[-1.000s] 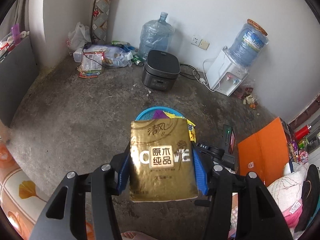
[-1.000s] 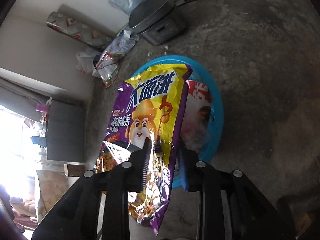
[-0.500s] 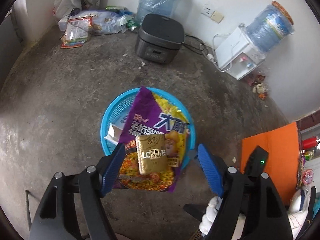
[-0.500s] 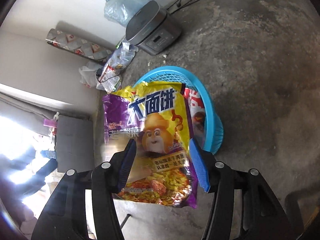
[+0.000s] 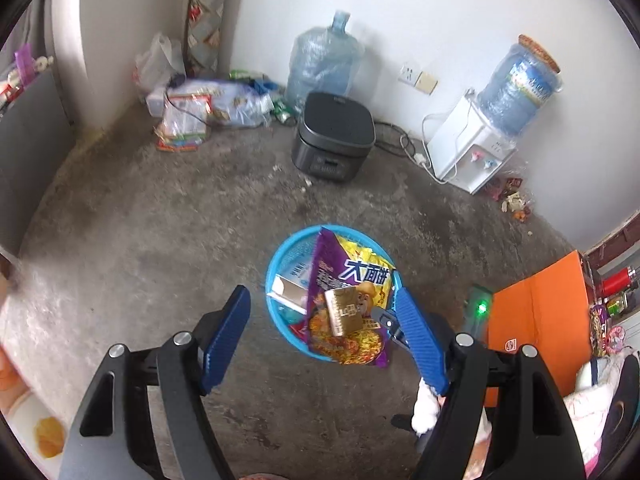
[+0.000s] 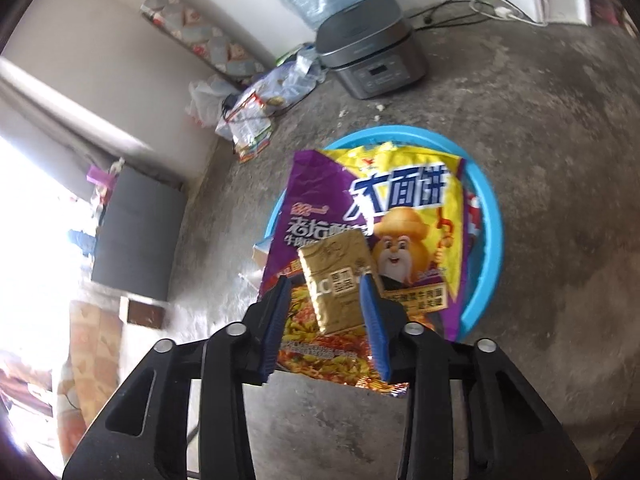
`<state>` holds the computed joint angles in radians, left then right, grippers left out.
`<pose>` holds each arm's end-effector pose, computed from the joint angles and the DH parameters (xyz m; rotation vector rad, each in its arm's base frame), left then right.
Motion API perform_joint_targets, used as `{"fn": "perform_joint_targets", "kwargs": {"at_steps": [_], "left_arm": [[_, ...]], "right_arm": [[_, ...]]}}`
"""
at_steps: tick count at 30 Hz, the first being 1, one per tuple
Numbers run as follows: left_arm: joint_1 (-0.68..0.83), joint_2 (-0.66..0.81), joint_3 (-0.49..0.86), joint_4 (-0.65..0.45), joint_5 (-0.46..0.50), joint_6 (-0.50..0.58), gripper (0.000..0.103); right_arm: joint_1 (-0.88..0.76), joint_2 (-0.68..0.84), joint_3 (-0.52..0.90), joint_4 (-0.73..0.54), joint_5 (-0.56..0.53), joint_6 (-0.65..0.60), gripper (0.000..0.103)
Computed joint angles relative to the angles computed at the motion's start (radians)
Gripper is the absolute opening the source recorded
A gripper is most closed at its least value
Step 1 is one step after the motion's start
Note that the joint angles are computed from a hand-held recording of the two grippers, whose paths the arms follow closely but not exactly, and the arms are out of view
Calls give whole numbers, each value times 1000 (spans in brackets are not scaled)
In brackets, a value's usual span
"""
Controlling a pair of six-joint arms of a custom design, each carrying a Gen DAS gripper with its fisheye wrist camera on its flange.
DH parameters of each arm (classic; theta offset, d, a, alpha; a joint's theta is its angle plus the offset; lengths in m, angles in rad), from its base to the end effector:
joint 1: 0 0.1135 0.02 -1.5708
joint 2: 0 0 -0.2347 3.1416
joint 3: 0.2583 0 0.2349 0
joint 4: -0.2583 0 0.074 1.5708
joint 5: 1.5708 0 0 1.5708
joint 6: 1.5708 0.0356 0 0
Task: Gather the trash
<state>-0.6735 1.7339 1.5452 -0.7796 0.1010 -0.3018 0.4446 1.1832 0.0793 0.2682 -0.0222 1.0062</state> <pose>0.2748 -0.2239 0.2713 0.5229 2.5588 -0.4968 0.1446 0.0698 0.0737 0.6894 2.4292 0.6660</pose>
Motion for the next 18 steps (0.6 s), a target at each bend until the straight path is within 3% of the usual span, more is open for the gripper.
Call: {"fn": "perform_joint_targets", "kwargs": {"at_steps": [4, 8, 13, 18], "left_arm": [[86, -251, -162, -60, -23, 68, 73], [236, -487, -281, -200, -23, 131, 73], [542, -754, -352, -388, 46, 267, 73], [892, -888, -329, -542, 185, 477, 73]], "right_arm": [[21, 301, 165, 34, 7, -68, 30], [4, 640, 397, -56, -7, -131, 29], [-43, 790, 506, -115, -28, -175, 28], [-70, 859, 584, -191, -26, -221, 28]]}}
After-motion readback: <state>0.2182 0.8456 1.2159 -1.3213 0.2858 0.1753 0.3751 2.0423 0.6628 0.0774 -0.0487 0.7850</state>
